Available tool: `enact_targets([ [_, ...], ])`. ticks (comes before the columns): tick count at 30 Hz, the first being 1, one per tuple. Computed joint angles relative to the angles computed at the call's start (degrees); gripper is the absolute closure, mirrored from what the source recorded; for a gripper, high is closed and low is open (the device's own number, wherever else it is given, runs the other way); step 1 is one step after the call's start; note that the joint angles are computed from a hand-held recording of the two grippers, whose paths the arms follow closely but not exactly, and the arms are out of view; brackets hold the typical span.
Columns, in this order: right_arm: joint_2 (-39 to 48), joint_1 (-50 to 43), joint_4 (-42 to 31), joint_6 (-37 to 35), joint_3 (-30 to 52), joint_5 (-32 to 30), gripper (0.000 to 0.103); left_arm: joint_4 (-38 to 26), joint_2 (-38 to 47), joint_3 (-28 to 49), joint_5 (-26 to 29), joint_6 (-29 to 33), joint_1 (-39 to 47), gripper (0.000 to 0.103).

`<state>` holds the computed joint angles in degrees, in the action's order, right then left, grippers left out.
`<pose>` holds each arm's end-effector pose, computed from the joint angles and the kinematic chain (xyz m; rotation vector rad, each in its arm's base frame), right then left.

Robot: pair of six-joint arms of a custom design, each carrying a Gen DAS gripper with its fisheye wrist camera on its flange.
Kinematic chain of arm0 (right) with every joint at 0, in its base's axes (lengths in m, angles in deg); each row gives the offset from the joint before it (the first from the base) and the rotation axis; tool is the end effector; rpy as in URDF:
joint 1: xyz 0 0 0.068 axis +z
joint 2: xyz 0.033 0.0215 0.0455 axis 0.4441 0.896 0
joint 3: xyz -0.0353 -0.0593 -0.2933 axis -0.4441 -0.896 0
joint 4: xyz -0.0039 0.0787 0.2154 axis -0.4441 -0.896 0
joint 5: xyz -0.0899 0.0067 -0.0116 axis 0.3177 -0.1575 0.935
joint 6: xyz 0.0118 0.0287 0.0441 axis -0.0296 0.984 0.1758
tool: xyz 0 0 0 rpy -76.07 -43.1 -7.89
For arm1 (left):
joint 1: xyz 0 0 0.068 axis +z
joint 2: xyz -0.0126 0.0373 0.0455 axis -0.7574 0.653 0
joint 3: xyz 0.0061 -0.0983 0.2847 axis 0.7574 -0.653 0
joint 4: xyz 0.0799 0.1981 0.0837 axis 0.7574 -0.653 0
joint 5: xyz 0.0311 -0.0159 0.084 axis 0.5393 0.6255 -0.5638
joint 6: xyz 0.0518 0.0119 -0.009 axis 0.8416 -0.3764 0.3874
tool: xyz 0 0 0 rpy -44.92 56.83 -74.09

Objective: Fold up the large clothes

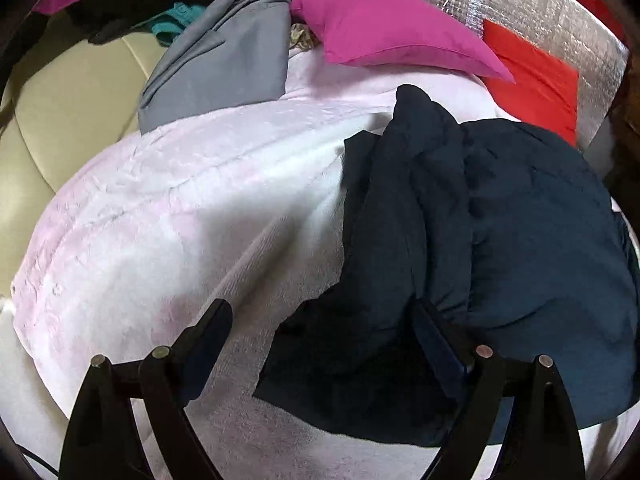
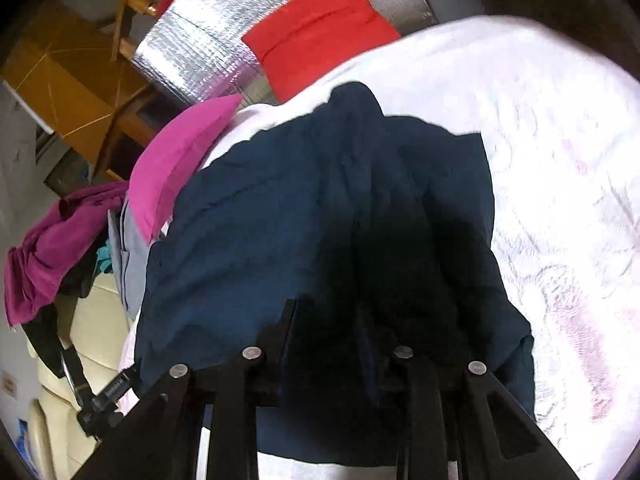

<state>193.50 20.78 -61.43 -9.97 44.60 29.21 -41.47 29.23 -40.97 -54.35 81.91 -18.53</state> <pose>0.3038 -0.0113 0.1515 0.2589 2.4189 0.7605 0.2656 0.1522 0.1439 -0.5169 2.4833 0.0746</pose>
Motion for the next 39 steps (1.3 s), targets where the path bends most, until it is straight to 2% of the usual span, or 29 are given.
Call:
enact_targets([
  [3, -3.1, -1.8, 1.6, -0.4, -2.6, -1.7, 0.072, 1.1, -3.3, -2.4, 1.5, 0.6, 1.4, 0.012],
  [6, -7.6, -3.3, 4.2, 0.1, -6.5, -3.1, 0.069, 5.0, -6.4, -5.5, 2.0, 1.8, 1.1, 0.012],
  [7, -8.8, -3.6, 4.6, 0.3, -7.6, -4.0, 0.058, 6.2, -7.4, -6.6, 2.2, 2.5, 0.9, 0.012],
  [8, -10.1, -3.3, 5.3, 0.6, -8.9, -4.4, 0.042, 6.9, -8.4, -7.5, 2.5, 3.2, 0.4, 0.012],
  [9, -11.1, -2.9, 5.9, 0.5, -10.3, -4.4, 0.037, 7.0, -8.9, -7.6, 2.9, 3.8, 0.0, 0.012],
  [12, -11.4, 0.3, 4.7, -1.6, -11.2, -2.4, 0.036, 5.7, -9.1, -7.8, 3.1, 4.4, -2.8, 0.011],
  [15, -5.4, 4.5, -0.2, -2.9, -6.9, 2.2, 0.037, 4.8, -6.6, -7.2, -3.6, 2.8, -7.7, 0.008],
  [17, -4.0, 5.0, -0.3, -2.5, -6.2, 3.3, 0.041, 6.3, -6.1, -7.8, -6.6, 1.9, -9.2, 0.004],
  [24, -3.6, 7.7, -1.4, -4.7, -5.5, 7.4, 0.041, -1.9, -4.3, -3.0, -1.8, 0.8, -6.7, 0.002],
  [27, -2.3, 9.8, -1.4, -6.8, -4.7, 10.8, 0.040, 1.0, -3.1, -4.2, -2.5, 0.3, -7.1, 0.000],
  [32, -1.7, 9.2, -1.4, -8.1, -5.0, 9.7, 0.040, 5.6, -2.3, -7.1, -4.7, 0.3, -8.5, 0.000],
  [36, -1.6, 9.9, -0.5, -8.1, -5.3, 9.7, 0.038, 0.2, -0.7, -3.9, 0.1, 0.5, -5.8, 0.000],
  [38, -1.6, 10.0, -1.9, -8.7, -4.1, 7.9, 0.027, -5.4, -0.6, -0.8, 1.1, 2.3, -5.1, 0.000],
  [39, -2.3, 10.0, -3.3, -9.2, -3.7, 7.6, 0.026, -8.1, -0.7, 0.7, 1.1, 2.7, -5.0, 0.000],
])
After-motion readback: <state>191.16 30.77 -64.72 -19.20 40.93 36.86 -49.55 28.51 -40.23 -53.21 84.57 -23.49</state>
